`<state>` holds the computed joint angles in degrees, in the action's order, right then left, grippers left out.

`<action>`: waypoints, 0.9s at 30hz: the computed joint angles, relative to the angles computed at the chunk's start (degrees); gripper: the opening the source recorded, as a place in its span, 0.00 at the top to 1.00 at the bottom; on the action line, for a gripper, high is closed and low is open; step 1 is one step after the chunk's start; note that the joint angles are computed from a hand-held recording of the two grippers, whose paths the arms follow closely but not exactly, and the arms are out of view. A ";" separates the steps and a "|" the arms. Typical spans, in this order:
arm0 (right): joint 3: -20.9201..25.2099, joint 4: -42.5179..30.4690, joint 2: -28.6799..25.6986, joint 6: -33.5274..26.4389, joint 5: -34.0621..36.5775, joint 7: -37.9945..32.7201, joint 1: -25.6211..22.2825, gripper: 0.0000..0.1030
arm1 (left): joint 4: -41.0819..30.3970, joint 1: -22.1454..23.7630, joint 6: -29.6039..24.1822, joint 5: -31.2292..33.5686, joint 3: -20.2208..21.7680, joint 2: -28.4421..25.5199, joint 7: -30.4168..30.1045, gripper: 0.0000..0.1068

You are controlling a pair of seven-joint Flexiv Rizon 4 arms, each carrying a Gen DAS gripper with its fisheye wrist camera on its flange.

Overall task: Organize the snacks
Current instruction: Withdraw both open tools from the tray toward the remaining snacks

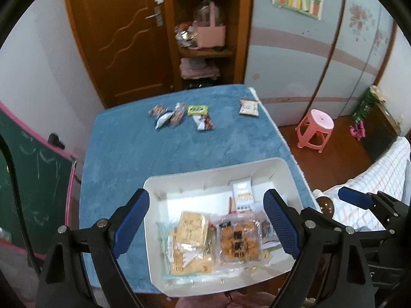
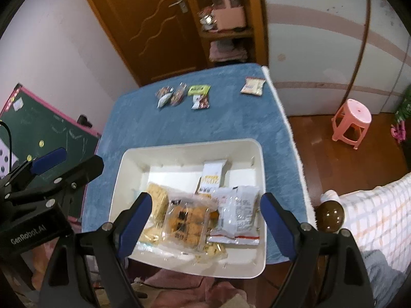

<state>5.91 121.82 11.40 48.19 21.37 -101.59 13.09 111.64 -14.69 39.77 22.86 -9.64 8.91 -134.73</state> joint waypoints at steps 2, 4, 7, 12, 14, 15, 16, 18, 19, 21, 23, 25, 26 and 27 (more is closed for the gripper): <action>0.36 -0.04 0.04 1.23 -0.83 1.60 -0.25 0.15 | -0.58 0.23 1.17 0.12 0.43 -0.17 2.09 0.16; 0.56 -0.23 0.17 2.27 -1.40 3.14 -0.29 0.15 | -0.84 0.52 2.50 -0.36 1.01 -0.14 3.98 0.16; 1.13 -0.84 0.31 3.80 -2.50 5.86 0.05 0.15 | -0.94 1.32 4.71 -1.30 1.97 0.27 7.21 0.16; 1.88 -2.78 -0.01 7.04 -4.92 11.31 0.70 0.15 | -1.27 3.63 8.08 -1.60 3.45 1.04 12.89 0.16; 2.47 -3.29 -0.50 9.15 -7.60 13.82 0.63 0.16 | -1.49 4.68 9.71 -2.01 3.90 1.04 14.55 0.16; 2.90 -3.46 -0.77 10.62 -9.62 15.40 0.44 0.16 | -1.61 5.23 10.68 -2.22 4.18 1.03 15.28 0.16; 2.96 -3.61 -0.81 11.26 -10.94 16.35 0.38 0.16 | -1.72 5.73 11.69 -2.89 4.61 0.93 16.30 0.16; 3.18 -4.78 -1.44 12.90 -14.13 19.24 0.15 0.15 | -1.83 6.45 13.77 -5.31 5.46 0.46 18.37 0.16; 3.14 -5.11 -1.58 13.50 -15.08 20.17 0.13 0.15 | -2.00 6.87 14.68 -6.49 5.84 0.14 19.28 0.16; 3.20 -6.23 -2.36 15.56 -18.25 22.94 -0.32 0.15 | -2.98 7.88 15.49 -7.16 5.84 -0.60 19.62 0.16; 2.58 -7.84 -3.35 16.25 -19.00 23.39 -0.11 0.15 | -4.57 8.81 15.90 -6.72 5.61 -1.69 19.44 0.16; 2.00 -9.91 -4.94 16.66 -19.65 23.55 -0.06 0.15 | -6.37 9.28 15.61 -6.29 5.38 -3.01 18.95 0.16; 1.73 -10.85 -5.87 16.96 -20.08 23.51 -0.18 0.15 | -7.73 9.50 15.37 -6.21 5.32 -4.20 18.70 0.16; 1.36 -12.04 -7.16 17.32 -20.53 23.21 -0.33 0.15 | -9.04 9.57 14.81 -5.74 5.25 -5.23 18.05 0.16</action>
<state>7.27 109.78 4.24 65.51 0.84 -78.38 12.76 102.60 -5.12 54.58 17.12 -4.39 3.68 -116.68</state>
